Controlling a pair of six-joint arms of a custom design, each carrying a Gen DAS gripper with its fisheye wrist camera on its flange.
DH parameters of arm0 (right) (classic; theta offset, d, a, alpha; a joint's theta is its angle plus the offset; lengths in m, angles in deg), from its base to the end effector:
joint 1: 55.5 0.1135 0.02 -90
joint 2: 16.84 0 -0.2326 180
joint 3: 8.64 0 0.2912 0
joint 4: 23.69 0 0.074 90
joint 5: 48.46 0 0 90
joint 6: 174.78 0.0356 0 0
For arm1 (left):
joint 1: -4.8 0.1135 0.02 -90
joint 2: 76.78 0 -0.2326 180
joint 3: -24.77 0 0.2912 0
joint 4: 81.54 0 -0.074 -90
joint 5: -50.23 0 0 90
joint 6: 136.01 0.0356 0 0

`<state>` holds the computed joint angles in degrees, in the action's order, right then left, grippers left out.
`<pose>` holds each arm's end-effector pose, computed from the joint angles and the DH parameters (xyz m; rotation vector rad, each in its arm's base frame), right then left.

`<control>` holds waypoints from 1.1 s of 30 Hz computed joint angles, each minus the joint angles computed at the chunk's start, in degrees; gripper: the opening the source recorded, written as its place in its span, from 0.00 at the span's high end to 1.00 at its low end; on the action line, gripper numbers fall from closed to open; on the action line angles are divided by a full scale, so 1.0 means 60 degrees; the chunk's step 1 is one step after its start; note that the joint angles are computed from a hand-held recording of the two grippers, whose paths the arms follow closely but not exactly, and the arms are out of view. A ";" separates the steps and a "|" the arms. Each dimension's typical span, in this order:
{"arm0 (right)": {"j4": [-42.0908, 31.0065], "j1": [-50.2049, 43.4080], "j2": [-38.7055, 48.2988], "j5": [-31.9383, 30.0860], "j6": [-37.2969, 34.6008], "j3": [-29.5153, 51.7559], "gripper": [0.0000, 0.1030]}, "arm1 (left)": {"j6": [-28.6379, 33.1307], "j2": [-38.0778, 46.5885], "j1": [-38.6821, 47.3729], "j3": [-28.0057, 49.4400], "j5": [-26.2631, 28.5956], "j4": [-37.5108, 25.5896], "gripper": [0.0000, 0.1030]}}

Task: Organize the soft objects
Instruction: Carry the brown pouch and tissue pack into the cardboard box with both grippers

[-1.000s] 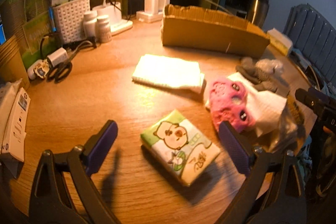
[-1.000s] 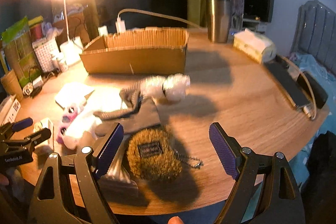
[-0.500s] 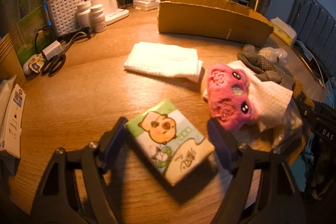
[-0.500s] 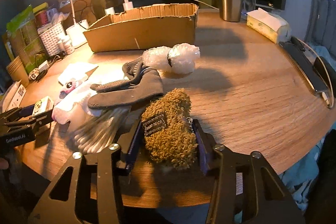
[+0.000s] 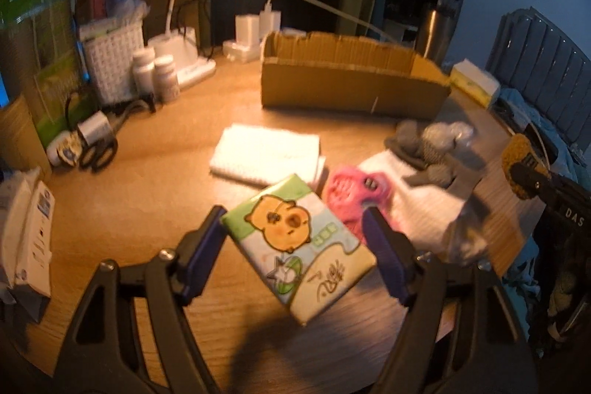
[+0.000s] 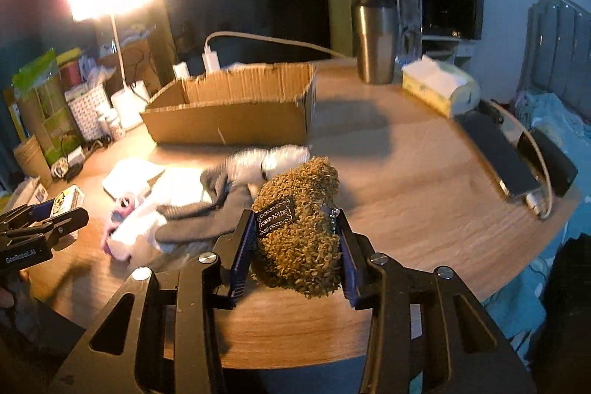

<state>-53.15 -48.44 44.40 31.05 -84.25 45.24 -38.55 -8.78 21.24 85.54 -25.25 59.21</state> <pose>0.2812 0.0414 0.2148 -0.2275 2.2030 0.2759 0.2868 0.0753 0.2139 -0.0648 2.3502 -0.0986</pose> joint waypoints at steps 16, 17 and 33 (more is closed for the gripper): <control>0.0354 -0.0303 -0.0279 -0.0468 -0.0247 0.1058 0.58 | -0.0466 -0.1085 -0.0496 0.0611 0.0301 0.0917 0.27; 0.0371 -0.0376 -0.0284 -0.0540 -0.0275 0.1125 0.58 | -0.0492 -0.1057 -0.0555 0.0719 0.0296 0.0955 0.27; 0.0967 -0.0673 0.0702 -0.1058 -0.0460 0.2539 0.58 | -0.0912 -0.0159 -0.1314 0.2180 0.0116 0.2127 0.26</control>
